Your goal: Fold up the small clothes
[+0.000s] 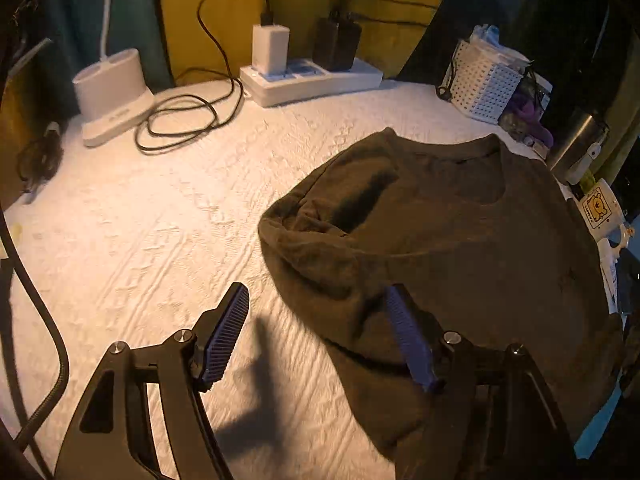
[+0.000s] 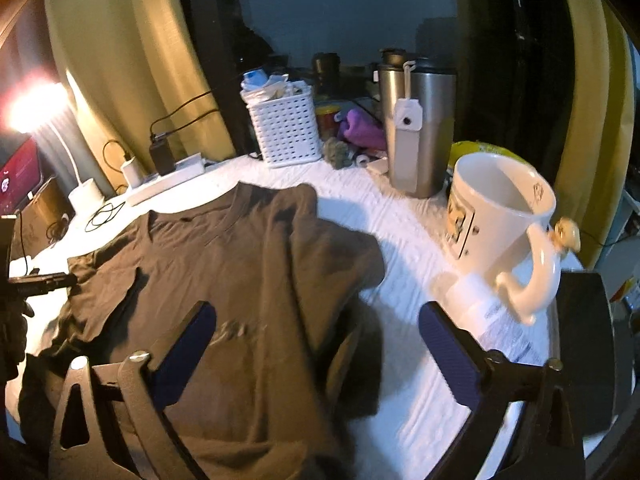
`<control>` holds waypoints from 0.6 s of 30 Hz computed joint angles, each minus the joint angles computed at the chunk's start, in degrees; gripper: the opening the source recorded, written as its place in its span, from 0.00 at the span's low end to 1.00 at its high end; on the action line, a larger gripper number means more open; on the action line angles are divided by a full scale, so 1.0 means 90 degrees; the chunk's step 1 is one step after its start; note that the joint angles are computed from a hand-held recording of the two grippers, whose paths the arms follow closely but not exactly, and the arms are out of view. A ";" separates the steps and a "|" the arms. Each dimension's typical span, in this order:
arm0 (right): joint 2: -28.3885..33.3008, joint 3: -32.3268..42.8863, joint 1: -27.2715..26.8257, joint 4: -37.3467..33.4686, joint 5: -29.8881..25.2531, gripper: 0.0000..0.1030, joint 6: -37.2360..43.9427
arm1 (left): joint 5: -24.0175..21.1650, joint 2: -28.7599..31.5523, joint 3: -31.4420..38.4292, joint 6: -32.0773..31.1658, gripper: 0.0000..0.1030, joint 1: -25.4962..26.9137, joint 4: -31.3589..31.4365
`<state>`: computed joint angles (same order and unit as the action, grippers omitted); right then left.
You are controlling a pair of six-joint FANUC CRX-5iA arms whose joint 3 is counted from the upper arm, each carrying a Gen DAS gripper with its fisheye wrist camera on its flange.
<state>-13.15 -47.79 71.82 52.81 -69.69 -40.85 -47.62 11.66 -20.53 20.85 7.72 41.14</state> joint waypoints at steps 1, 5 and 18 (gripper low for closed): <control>-0.0102 -0.0066 -0.0102 0.0062 0.0095 0.85 0.0067 | -0.0041 0.0089 0.0056 0.0019 0.69 -0.0023 0.0021; -0.0335 -0.0231 -0.0622 0.0220 0.0631 0.63 0.0493 | 0.0293 0.0135 -0.0123 -0.0510 0.30 -0.0225 0.0431; 0.0121 -0.0021 -0.2126 -0.0176 0.1907 0.62 0.1963 | 0.1518 0.0256 0.0051 -0.1123 0.07 -0.0613 0.0341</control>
<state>-12.06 -47.98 52.69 51.22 -52.52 -23.19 -33.96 13.97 -20.08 10.74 2.20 44.21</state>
